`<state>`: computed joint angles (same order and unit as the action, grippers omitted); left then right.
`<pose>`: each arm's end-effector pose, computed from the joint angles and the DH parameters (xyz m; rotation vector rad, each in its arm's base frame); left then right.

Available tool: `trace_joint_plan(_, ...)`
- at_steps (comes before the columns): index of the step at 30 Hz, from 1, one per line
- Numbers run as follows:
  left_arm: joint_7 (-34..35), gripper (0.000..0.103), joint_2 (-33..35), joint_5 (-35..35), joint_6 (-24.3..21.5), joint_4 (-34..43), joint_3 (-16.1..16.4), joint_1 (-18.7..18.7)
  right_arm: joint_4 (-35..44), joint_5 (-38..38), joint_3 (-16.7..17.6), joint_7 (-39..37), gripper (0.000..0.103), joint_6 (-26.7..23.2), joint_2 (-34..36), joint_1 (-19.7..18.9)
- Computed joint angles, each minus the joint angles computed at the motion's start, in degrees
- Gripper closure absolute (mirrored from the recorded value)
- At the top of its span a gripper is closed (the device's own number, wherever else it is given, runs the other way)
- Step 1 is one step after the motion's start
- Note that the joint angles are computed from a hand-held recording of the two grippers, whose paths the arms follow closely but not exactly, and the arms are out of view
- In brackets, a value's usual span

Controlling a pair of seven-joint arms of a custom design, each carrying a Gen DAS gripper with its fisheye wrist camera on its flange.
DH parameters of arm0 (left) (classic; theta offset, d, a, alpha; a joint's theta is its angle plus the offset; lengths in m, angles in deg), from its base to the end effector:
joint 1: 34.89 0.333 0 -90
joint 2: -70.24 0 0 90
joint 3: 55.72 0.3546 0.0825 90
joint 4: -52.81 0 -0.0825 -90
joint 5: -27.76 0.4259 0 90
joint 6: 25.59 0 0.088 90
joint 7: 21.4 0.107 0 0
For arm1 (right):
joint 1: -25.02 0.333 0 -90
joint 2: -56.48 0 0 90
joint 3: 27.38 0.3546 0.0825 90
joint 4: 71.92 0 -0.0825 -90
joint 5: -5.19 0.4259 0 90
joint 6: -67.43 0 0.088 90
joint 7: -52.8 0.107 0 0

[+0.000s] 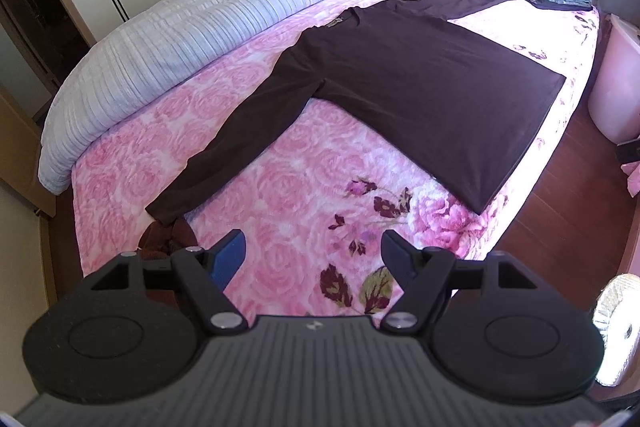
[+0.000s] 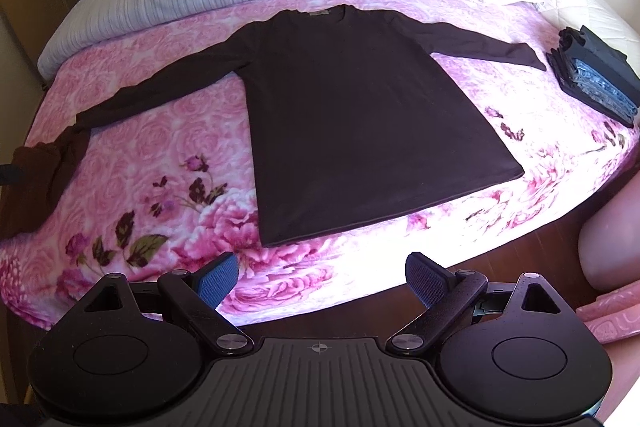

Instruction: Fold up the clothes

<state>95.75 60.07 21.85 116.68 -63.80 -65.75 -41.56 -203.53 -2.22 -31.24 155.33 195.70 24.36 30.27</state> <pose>0.5586 -0.1746 0.6183 -1.0977 2.3950 -0.6012 0.4442 0.0007 0.6364 -1.8041 2.0745 -0.5249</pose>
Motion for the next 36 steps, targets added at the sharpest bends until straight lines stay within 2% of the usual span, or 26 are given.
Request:
trace_joint_plan(9, -2.0, 0.032, -1.7, 2.7, 0.3, -2.1, -0.2, 0.7, -0.8, 1.8, -1.3, -4.4, 0.01, 1.4, 0.5, 1.1)
trace_joint_plan(14, -1.8, 0.032, 0.0, 5.7, 1.3, -1.4, 0.5, 2.4, -1.3, 2.4, -1.3, -8.9, 0.01, 8.6, 2.8, 2.7)
trace_joint_plan(17, -0.9, 0.032, 3.1, 9.7, 3.0, 0.3, 1.0, 3.8, 0.3, 3.9, -1.8, -14.3, 0.01, 12.6, 6.2, 4.9)
trace_joint_plan(21, 0.4, 0.032, 10.0, 13.1, 4.8, 5.5, 2.3, 5.2, 5.8, 7.9, -2.1, -23.0, 0.01, 14.7, 13.5, 8.0)
trace_joint_plan(26, 1.5, 0.032, 21.9, 13.6, 3.1, 17.2, 4.6, 5.8, 16.5, 14.2, -0.1, -35.0, 0.011, 18.4, 26.3, 9.4)
trace_joint_plan(27, 2.0, 0.032, 24.3, 13.6, 2.6, 19.8, 5.0, 5.8, 19.3, 16.0, 0.5, -37.4, 0.018, 18.2, 29.2, 9.4)
trace_joint_plan(28, 2.9, 0.032, 26.7, 13.8, 2.4, 22.2, 5.4, 5.9, 22.5, 17.9, 1.4, -40.2, 0.029, 17.7, 32.5, 9.2)
trace_joint_plan(30, 4.9, 0.032, 30.9, 14.1, 2.4, 26.5, 6.1, 6.0, 29.7, 19.3, 3.7, -45.5, 0.039, 16.3, 39.7, 8.5)
trace_joint_plan(31, 5.9, 0.032, 33.1, 14.1, 2.3, 28.7, 6.4, 6.1, 33.4, 19.2, 5.0, -47.7, 0.048, 15.5, 43.3, 8.1)
trace_joint_plan(33, 7.3, 0.032, 37.3, 13.2, 1.0, 33.4, 6.7, 6.5, 41.1, 18.8, 7.8, -51.3, 0.056, 13.9, 50.7, 7.3)
trace_joint_plan(36, 9.8, 0.032, 42.1, 9.4, -1.4, 39.3, 5.8, 8.0, 52.5, 17.7, 11.6, -55.1, 0.06, 11.2, 61.0, 6.8)
